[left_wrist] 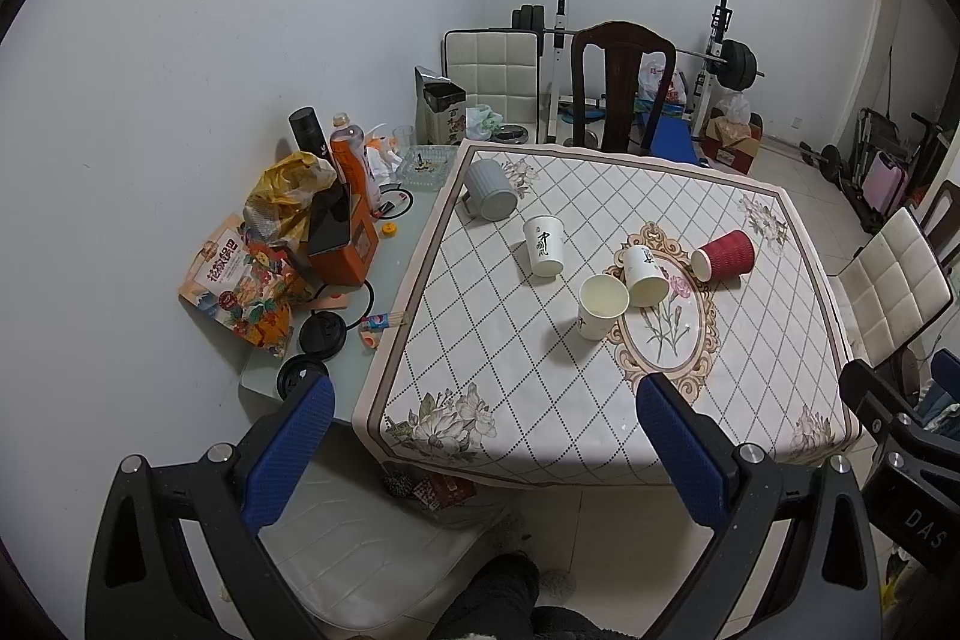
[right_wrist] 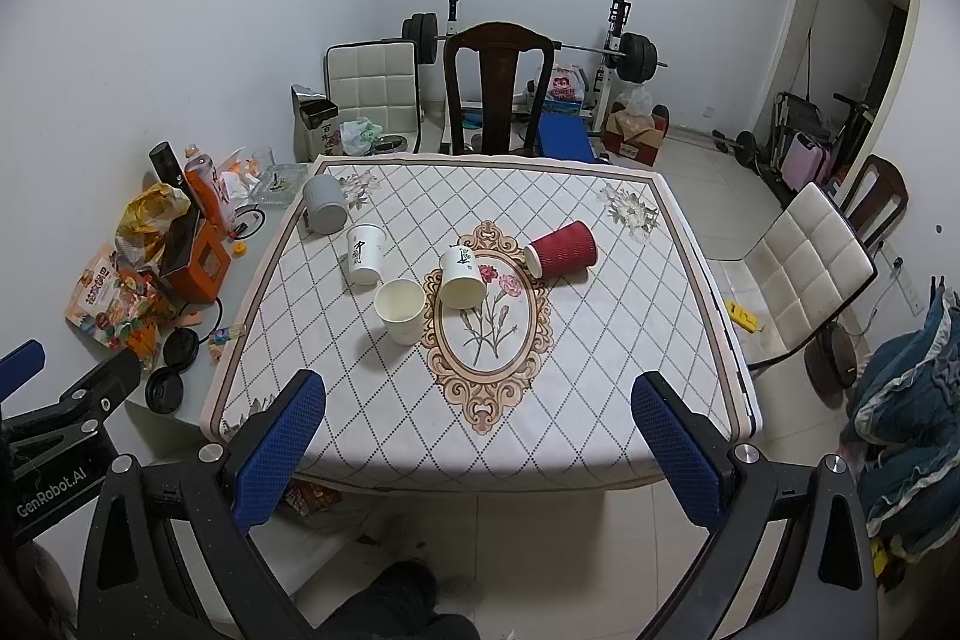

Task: Flip cup upright

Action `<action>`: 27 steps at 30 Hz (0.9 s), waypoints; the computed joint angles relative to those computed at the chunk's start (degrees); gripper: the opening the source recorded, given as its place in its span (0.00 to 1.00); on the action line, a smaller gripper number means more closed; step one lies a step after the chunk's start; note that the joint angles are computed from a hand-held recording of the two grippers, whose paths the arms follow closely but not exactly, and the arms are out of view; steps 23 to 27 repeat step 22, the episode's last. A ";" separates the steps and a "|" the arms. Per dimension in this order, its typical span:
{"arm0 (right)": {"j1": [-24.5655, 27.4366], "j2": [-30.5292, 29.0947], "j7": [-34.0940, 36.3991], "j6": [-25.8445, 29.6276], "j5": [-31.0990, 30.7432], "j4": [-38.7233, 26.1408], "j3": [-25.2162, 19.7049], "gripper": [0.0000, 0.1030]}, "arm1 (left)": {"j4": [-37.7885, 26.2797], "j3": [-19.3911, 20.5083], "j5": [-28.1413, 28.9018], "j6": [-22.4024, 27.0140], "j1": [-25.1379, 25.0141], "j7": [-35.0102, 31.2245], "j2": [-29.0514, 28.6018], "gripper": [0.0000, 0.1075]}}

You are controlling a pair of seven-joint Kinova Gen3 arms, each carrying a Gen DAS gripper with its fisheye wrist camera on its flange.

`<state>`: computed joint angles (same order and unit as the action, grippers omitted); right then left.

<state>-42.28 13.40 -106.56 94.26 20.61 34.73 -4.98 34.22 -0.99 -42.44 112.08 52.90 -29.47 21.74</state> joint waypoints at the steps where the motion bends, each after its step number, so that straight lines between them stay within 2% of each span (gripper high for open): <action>1: 0.03 0.36 0.22 0.29 0.03 -0.71 0.05 1.00 | -0.01 0.00 0.00 -0.02 -0.04 -0.09 0.01 0.96; 8: 0.17 -1.62 -0.50 -0.85 0.02 2.68 -0.60 1.00 | 1.13 0.22 -0.44 -0.06 0.56 0.92 -0.46 0.96; 27: 0.19 -1.17 -0.53 -0.49 0.07 1.90 -0.73 1.00 | 2.77 1.33 -0.87 -0.28 0.55 2.12 -1.59 0.96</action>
